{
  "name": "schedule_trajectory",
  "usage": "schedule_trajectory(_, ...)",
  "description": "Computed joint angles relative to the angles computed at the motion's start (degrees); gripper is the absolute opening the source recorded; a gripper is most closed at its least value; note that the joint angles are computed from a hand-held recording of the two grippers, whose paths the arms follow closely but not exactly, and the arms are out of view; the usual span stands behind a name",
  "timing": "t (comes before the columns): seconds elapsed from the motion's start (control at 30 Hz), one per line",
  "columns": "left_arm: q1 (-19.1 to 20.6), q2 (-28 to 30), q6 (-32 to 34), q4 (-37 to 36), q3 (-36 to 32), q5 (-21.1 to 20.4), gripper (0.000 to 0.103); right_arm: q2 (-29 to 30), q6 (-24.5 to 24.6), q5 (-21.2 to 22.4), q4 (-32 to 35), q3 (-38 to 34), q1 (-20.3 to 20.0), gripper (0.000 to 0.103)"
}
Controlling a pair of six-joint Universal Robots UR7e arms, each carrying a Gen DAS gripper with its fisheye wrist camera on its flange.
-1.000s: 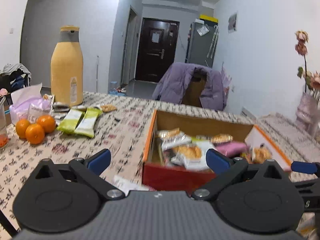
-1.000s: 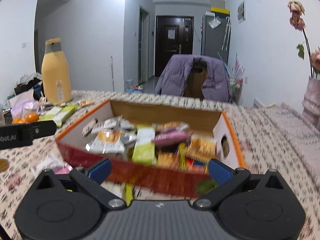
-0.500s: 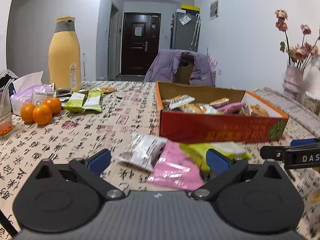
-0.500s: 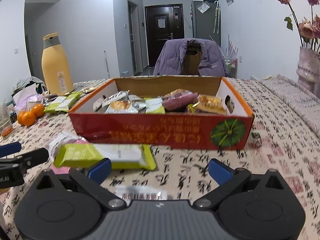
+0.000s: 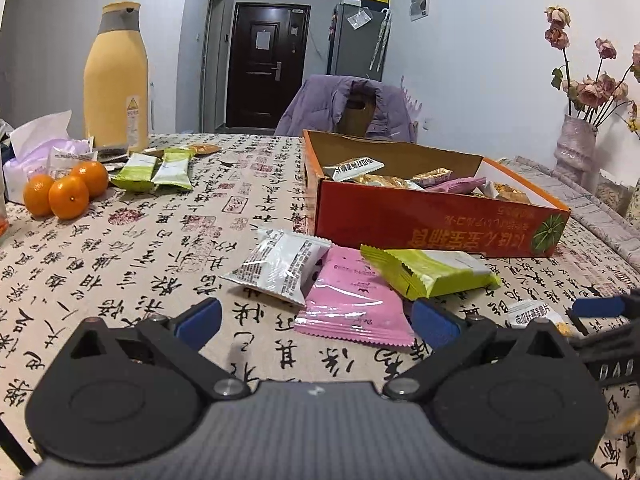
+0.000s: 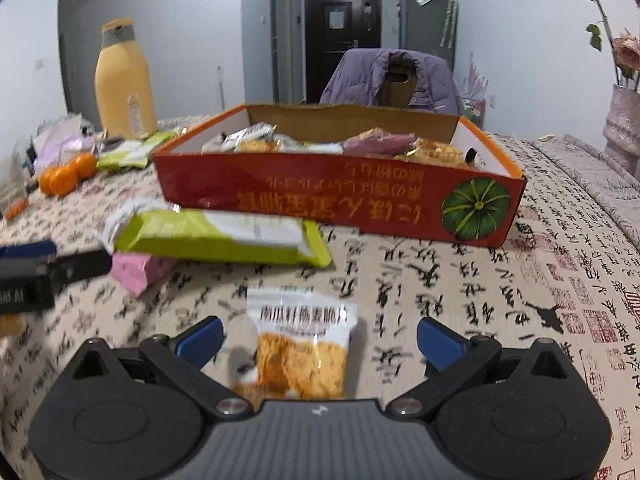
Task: Organize snacks
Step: 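Grasp a white-labelled cracker packet with the right tool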
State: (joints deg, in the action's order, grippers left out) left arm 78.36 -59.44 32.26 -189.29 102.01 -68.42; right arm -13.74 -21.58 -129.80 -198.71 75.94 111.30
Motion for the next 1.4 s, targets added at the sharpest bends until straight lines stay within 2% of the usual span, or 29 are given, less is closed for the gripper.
schedule_trajectory(0.07,0.0,0.0,-0.2,0.2,0.0,0.1,0.103,-0.1,-0.3,-0.4,0.3,0.6,0.0,0.092)
schedule_trajectory(0.2,0.0,-0.1,-0.3,0.4,0.0,-0.2,0.103,-0.7,-0.2,0.0,-0.3,1.9,0.1,0.080)
schedule_trajectory(0.3,0.1,-0.2,-0.4,0.8,0.1,-0.8,0.103,-0.9,0.2,0.1,-1.2,2.4,0.1,0.062)
schedule_trajectory(0.37,0.2,-0.3,-0.4,1.0,0.1,-1.0,0.103,-1.1,0.6,-0.2,-1.6,2.4,0.1,0.045)
schedule_trajectory(0.4,0.2,-0.3,-0.4,1.0,0.1,-1.1,0.103,-1.1,0.6,-0.1,-1.7,2.4,0.1,0.043)
schedule_trajectory(0.67,0.2,-0.4,-0.7,1.5,0.1,-1.0,0.103,-1.4,-0.3,1.3,-4.1,3.2,0.0,0.040)
schedule_trajectory(0.87,-0.6,0.1,-1.3,3.3,-1.0,1.8,0.103,-2.0,-1.3,1.4,-7.9,3.9,-0.1,0.040)
schedule_trajectory(1.33,-3.5,3.6,0.7,5.5,-4.5,6.9,0.103,-4.4,-0.3,0.9,-13.9,7.2,-1.6,0.040)
schedule_trajectory(1.4,-3.6,4.4,-0.3,6.7,-5.5,7.8,0.099,-4.6,-0.3,0.9,-14.6,7.6,-1.8,0.040)
